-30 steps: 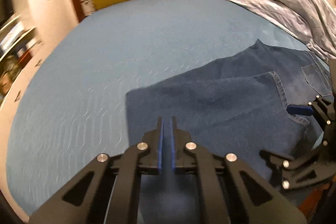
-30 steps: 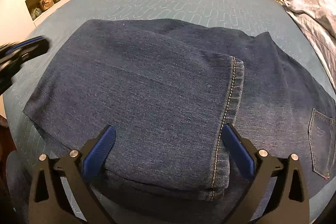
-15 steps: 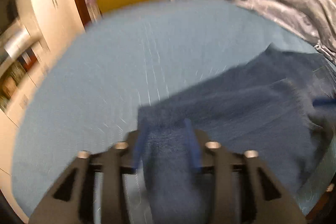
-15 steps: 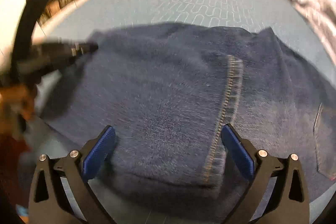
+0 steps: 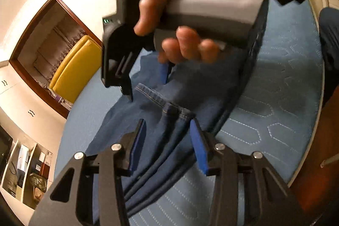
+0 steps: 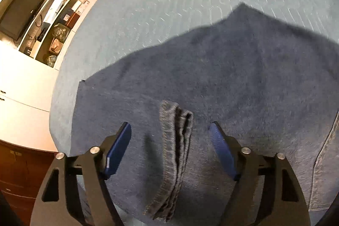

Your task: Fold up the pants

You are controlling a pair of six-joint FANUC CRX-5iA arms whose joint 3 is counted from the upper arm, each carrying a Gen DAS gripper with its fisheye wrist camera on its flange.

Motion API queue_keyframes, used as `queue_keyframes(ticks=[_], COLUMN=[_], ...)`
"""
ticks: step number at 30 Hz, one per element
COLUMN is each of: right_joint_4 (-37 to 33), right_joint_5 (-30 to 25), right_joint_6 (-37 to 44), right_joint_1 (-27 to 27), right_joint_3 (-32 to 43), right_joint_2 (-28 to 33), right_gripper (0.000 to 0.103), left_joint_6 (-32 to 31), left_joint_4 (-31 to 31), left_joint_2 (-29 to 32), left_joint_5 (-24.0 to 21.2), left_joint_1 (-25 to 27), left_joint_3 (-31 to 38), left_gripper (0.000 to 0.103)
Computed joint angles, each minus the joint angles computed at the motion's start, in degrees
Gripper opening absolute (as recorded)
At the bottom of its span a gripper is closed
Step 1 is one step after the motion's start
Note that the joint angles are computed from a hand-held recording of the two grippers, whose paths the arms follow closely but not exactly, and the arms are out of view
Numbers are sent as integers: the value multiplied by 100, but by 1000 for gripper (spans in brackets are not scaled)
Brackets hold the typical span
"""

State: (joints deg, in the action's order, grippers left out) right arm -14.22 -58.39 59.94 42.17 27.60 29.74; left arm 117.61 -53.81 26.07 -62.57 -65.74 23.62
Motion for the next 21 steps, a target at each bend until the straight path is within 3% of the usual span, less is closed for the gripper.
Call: queue_keyframes(ticks=[3, 7, 9, 11, 15, 21], right_joint_4=[-229, -579, -778, -969, -1107, -1659], right_joint_5=[169, 172, 128, 126, 84, -293], right_joint_6=[94, 265, 334, 404, 324, 565], right_joint_1=[-86, -244, -353, -455, -538, -809], right_joint_3=[-199, -208, -169, -188, -235, -129], right_joint_2=[-113, -129, -128, -160, -244, -299], right_gripper=[70, 70, 70, 70, 70, 70], left_joint_6=[-615, -611, -742, -724, -168, 101], left_joint_4=[380, 259, 367, 302, 133, 52], left_joint_2=[236, 455, 521, 582, 313, 121], left_joint_5=[-134, -364, -411, -472, -379, -344], left_joint_1=[163, 167, 226, 216, 240, 261], left_joint_3=[238, 490, 560, 657, 477, 442], left_gripper=[45, 45, 36, 11, 9, 8])
